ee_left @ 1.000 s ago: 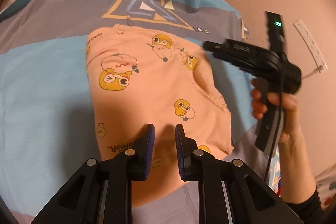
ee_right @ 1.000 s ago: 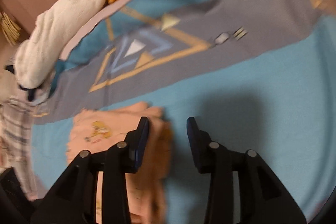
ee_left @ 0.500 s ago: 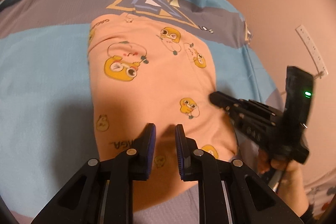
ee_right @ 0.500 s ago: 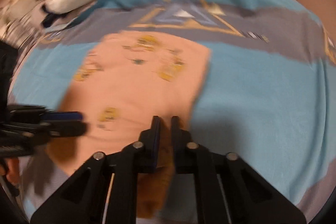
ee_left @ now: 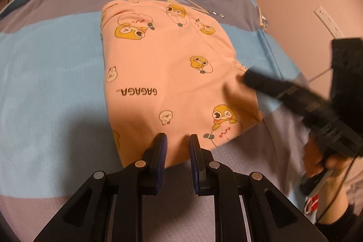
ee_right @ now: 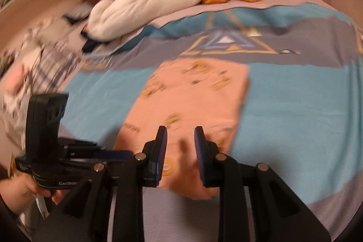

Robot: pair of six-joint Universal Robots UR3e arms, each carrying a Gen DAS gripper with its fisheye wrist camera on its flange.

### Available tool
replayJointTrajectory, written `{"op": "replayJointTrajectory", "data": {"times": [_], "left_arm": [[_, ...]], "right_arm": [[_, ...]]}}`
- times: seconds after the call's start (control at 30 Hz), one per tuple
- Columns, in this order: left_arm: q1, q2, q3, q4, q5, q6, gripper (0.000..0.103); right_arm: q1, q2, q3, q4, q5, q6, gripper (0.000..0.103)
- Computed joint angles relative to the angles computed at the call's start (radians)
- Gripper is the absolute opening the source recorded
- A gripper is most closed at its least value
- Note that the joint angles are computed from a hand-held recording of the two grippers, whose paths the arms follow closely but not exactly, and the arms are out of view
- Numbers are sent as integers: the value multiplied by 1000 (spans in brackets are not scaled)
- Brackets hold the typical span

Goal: Fold small clothes

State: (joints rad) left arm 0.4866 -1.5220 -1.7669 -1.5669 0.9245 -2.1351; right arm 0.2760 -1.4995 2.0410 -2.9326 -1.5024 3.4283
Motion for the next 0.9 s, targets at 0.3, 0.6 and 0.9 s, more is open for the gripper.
{"op": "replayJointTrajectory", "data": {"times": [0.3, 0.6, 0.9], "left_arm": [[132, 20, 28, -202, 5, 132, 16], [136, -94, 140, -173, -125, 10, 45], [17, -378, 370, -72, -150, -208, 45]], "right_arm": [[59, 5, 72, 75, -58, 50, 19], [-82, -36, 56, 0, 167, 86, 47], [-226, 85, -10, -18, 193, 220, 61]]}}
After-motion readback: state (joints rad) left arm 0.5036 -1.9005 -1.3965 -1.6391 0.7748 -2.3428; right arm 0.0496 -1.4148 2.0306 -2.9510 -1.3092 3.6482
